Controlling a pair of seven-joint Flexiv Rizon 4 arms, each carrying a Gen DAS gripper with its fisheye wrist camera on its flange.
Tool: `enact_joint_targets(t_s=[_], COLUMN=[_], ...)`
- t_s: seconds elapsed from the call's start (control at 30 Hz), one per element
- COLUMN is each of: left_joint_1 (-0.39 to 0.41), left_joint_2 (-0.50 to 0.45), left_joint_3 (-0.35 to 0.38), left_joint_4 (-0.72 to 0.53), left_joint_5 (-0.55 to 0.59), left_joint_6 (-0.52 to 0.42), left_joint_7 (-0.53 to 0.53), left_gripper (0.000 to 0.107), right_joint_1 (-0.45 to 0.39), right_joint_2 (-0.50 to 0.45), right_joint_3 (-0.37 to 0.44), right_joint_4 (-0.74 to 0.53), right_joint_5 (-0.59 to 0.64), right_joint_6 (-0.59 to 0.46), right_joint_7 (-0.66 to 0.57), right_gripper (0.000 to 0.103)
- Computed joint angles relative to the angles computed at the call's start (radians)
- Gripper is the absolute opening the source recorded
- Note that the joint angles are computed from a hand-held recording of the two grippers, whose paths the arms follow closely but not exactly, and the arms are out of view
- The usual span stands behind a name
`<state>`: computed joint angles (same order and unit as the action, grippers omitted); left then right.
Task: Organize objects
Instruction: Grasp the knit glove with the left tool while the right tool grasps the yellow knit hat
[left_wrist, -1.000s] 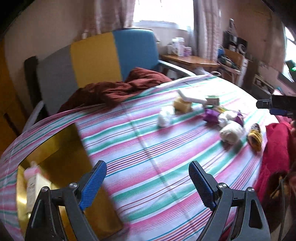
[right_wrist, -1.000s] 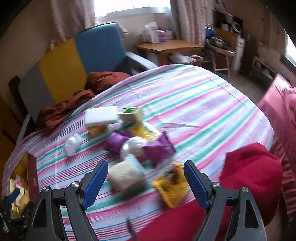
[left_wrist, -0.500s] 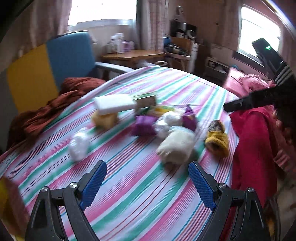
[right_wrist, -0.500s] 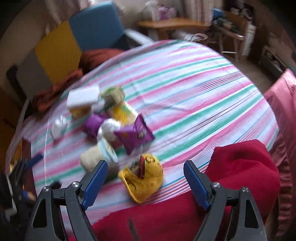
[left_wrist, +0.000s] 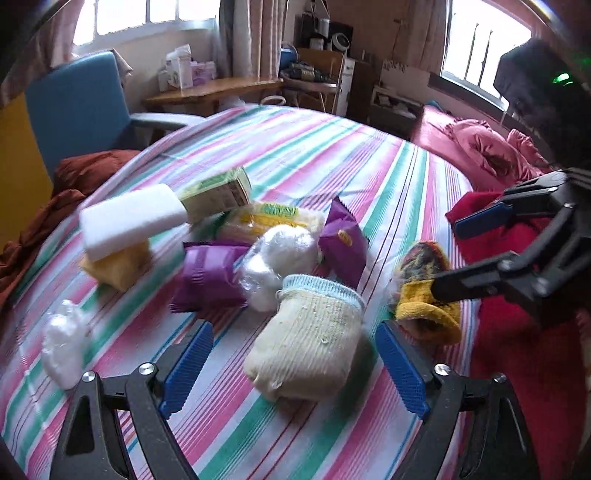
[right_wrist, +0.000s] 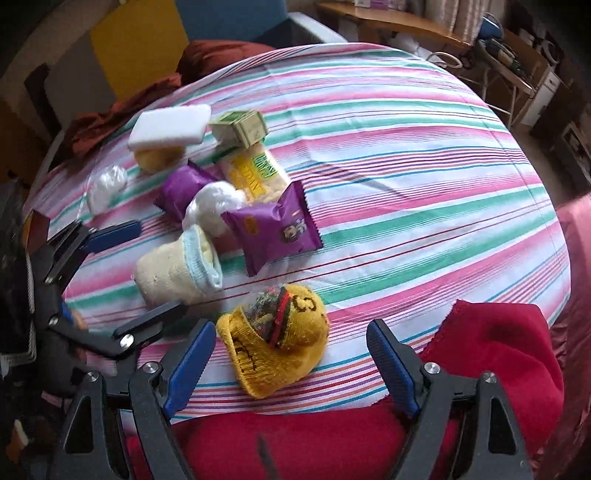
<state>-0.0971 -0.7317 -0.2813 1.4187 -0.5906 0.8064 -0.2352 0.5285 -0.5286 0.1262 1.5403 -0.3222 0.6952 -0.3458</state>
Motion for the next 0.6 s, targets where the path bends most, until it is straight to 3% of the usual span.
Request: enact_joint_targets(t_s=[0.13, 0.33, 0.47, 0.5, 0.6], left_joint_1=[-0.008, 0.022, 0.053, 0.061, 0.086], left_joint_2=[-0.033, -0.008, 0.02, 0.026, 0.057], left_joint_3=[0.017, 0.012, 0.019, 0.021, 0.031], left_joint_4=[-0.06, -0.01, 0.042, 0.053, 0.105], left_joint_5=[0.031, -0.018, -0.059, -0.069, -0.098], left_joint_6=[-0.101, -0.082, -0.064, -0.06, -0.034], left_joint_7=[-0.053, -0.053, -0.066, -0.07, -0.073], left_gripper=[0.062, 0.057, 0.057, 0.057, 0.057], right_joint_1=[-0.009, -0.004, 0.002, 0.005, 0.015], right_joint_2=[-0.024, -0.087, -0.123, -0.125, -0.102], right_joint_3=[0.017, 0.026, 0.022, 0.02, 0.003], right_joint_4=[-0.044, -0.173, -0.24, -0.241, -0.194], right_joint_5=[0.029, 0.074, 0.094, 0.093, 0.078], right_joint_6=[-0.045, -0.207, -0.299, -0.301, -0.249], right_joint_7=[-0.062, -0.172, -0.233, -0.244, -0.21], right_gripper=[0.085, 0.083, 0.064, 0.057, 0.049])
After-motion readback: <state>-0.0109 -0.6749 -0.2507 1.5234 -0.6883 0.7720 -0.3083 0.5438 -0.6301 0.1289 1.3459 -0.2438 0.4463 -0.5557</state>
